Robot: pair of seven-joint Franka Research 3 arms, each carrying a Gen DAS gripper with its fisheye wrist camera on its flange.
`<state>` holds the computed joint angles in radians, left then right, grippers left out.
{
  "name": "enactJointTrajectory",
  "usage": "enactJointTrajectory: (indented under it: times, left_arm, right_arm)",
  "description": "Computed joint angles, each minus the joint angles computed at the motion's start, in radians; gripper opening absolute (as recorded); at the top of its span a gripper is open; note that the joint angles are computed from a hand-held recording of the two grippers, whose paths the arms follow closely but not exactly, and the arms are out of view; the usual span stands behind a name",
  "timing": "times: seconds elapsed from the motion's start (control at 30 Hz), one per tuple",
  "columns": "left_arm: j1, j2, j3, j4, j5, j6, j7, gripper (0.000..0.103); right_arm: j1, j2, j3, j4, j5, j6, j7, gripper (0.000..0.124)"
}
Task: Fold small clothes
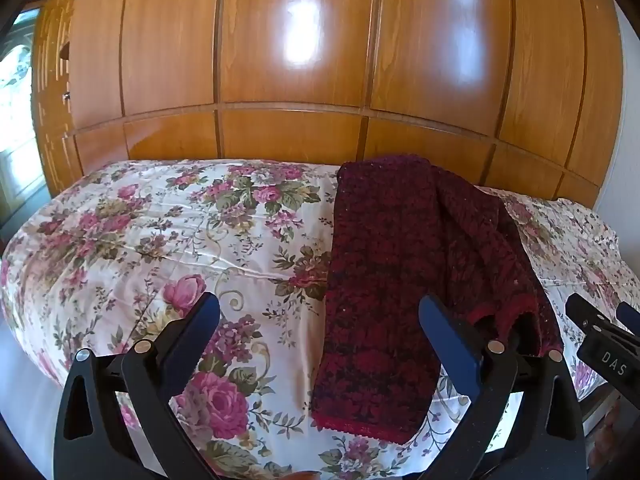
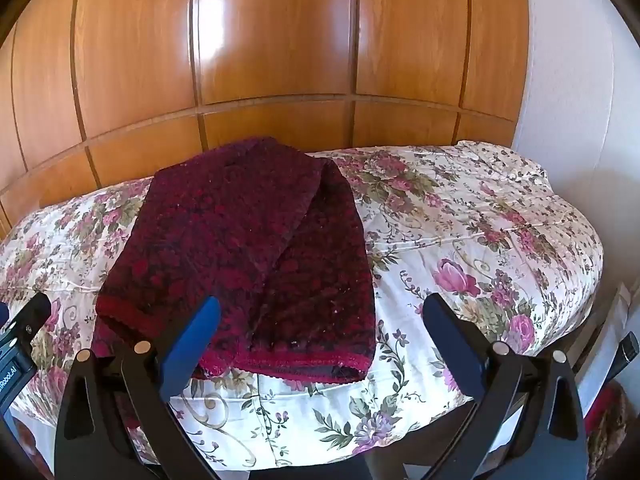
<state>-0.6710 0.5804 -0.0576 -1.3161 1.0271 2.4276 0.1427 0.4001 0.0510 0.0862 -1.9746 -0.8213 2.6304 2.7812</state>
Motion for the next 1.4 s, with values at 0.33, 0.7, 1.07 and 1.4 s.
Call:
enactJointTrajectory:
  times: [0.33,0.7,1.07,1.4]
  left_arm:
    - [-0.01,0.018,0.004,0.011,0.013,-0.004,-0.008,0.099]
    - [0.0,0.026,0.0,0.002,-0.026,0.021,0.046,0.099]
    - [-0.006,0.04,0.006,0.025,-0.04,0.018,0.069,0.099]
    - [-0.01,0.043,0.007,0.029,-0.044,0.024,0.088,0.099]
  right_arm:
    - [0.003,0.016,-0.004,0.015,0.014,-0.005,-0.016,0.101]
    - [0.011,0.017,-0.007,0.001,0.025,-0.003,-0.026,0.101]
    - [0.015,0.021,-0.01,0.007,0.029,-0.001,-0.039,0.101]
    - [0.017,0.021,-0.01,0.008,0.047,-0.004,-0.06,0.101]
